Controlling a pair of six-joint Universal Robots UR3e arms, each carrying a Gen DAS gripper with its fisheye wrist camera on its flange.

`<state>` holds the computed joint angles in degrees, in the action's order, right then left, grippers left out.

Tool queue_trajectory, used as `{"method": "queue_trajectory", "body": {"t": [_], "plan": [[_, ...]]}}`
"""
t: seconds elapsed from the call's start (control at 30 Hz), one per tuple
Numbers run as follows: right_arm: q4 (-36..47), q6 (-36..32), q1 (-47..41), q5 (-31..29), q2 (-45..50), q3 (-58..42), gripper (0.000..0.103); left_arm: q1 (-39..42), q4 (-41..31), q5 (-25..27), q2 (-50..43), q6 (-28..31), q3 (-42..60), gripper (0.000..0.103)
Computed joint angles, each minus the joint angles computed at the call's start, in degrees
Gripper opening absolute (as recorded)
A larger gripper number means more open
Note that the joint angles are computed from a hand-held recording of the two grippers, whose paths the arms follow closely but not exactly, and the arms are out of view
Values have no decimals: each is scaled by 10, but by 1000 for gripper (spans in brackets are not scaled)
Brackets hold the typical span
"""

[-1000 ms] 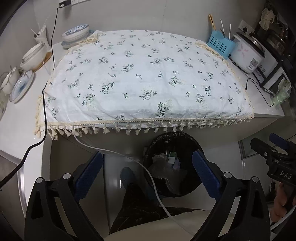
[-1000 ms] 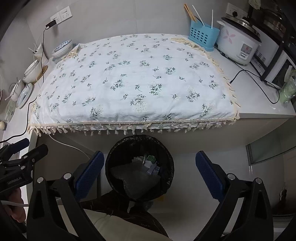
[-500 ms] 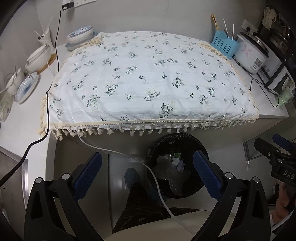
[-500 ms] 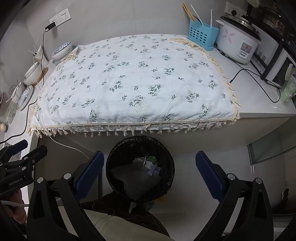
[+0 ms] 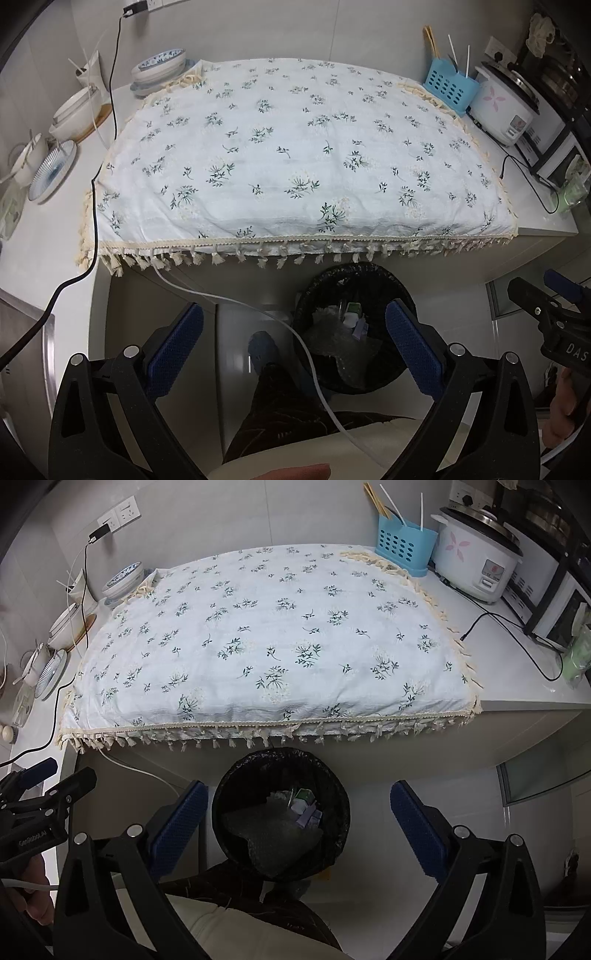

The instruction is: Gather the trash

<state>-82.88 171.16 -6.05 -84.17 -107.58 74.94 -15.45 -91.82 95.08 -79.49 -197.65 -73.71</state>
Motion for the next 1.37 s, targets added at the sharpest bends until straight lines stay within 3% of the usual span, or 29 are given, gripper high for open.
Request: {"method": "queue_trajectory", "body": {"t": [1.37], "plan": [[-1,-25,-17,5,5,-2,95,-17,5,16,-22,-15,18,97]]}}
